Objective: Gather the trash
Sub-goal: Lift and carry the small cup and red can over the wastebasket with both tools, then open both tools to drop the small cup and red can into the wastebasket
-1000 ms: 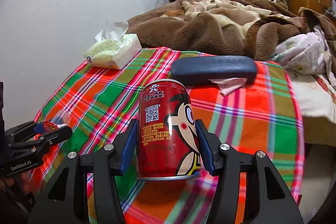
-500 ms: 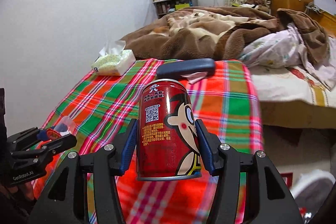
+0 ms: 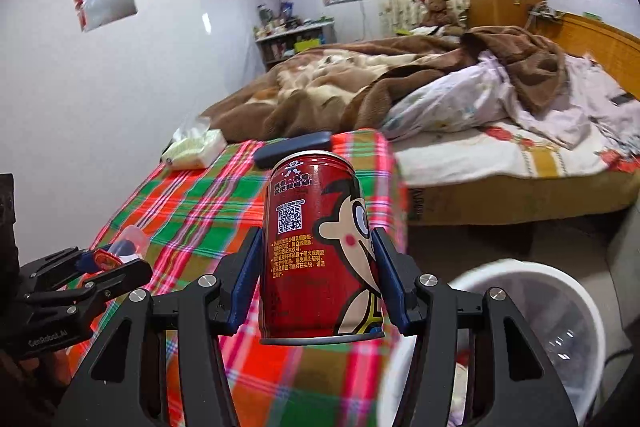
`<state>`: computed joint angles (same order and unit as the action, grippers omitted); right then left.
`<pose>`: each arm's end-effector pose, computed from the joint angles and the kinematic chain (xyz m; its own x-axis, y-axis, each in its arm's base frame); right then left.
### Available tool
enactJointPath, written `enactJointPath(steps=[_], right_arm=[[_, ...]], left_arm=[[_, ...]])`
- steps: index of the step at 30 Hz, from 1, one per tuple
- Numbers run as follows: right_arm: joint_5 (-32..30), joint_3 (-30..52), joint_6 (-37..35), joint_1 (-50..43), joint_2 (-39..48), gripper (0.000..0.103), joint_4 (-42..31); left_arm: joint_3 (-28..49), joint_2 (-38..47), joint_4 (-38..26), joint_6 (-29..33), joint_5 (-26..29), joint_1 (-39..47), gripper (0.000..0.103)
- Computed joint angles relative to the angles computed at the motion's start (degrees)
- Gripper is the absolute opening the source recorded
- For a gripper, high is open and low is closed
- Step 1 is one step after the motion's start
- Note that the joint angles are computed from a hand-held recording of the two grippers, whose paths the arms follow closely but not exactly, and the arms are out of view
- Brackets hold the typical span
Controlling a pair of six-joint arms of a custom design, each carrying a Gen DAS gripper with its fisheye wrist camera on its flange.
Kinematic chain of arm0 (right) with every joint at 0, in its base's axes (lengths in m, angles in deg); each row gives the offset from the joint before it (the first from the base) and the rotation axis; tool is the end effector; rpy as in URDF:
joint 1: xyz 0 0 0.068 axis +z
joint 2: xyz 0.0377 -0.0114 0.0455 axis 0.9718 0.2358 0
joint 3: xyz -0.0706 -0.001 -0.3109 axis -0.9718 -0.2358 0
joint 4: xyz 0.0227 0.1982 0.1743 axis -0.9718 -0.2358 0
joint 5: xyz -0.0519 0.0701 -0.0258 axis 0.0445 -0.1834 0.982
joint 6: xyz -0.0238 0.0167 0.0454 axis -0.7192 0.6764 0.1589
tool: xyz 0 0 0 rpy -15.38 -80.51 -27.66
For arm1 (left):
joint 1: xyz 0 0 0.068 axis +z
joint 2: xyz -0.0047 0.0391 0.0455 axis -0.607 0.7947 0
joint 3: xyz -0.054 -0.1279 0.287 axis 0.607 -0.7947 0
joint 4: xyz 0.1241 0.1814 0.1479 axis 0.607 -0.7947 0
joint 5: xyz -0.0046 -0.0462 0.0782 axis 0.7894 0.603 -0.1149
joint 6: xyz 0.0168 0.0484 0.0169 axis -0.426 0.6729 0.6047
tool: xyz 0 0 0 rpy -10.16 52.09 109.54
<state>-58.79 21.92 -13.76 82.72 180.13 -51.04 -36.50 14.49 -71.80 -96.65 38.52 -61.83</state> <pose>0.3521 0.0551 0.2637 -0.5977 -0.1501 -0.7875 -0.4916 0.8446 0.2121 0.2815 -0.1186 0.2835 -0.6222 -0.1295 -0.7720 -0.0098 0.9874 -0.1577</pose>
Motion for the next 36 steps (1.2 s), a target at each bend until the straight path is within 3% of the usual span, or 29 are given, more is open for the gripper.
enactJointPath(steps=[9, 16, 24, 28, 36], right_arm=[[-0.38, -5.27, -0.56, -7.98, -4.25, 0.055, 0.53], [-0.01, -7.13, -1.76, -15.47, -4.96, 0.055, -0.57], [1.99, -7.42, -3.05, -20.38, -1.74, 0.055, -1.24], [5.52, -8.51, -4.20, -20.28, -0.06, 0.055, 0.75], [5.22, -6.37, -4.24, -21.14, 4.31, 0.055, -0.66]], left_arm=[[5.70, 5.94, -0.04, -1.09, -2.16, -9.13, 0.049], [13.35, 14.53, 0.04, -0.94, -0.72, -14.60, 0.049], [22.36, 24.46, -2.15, -1.15, 0.80, -18.29, 0.049], [24.50, 27.39, -2.73, -1.14, 1.17, -18.97, 0.049], [28.26, 32.22, -4.09, -1.13, 1.75, -18.44, 0.049]])
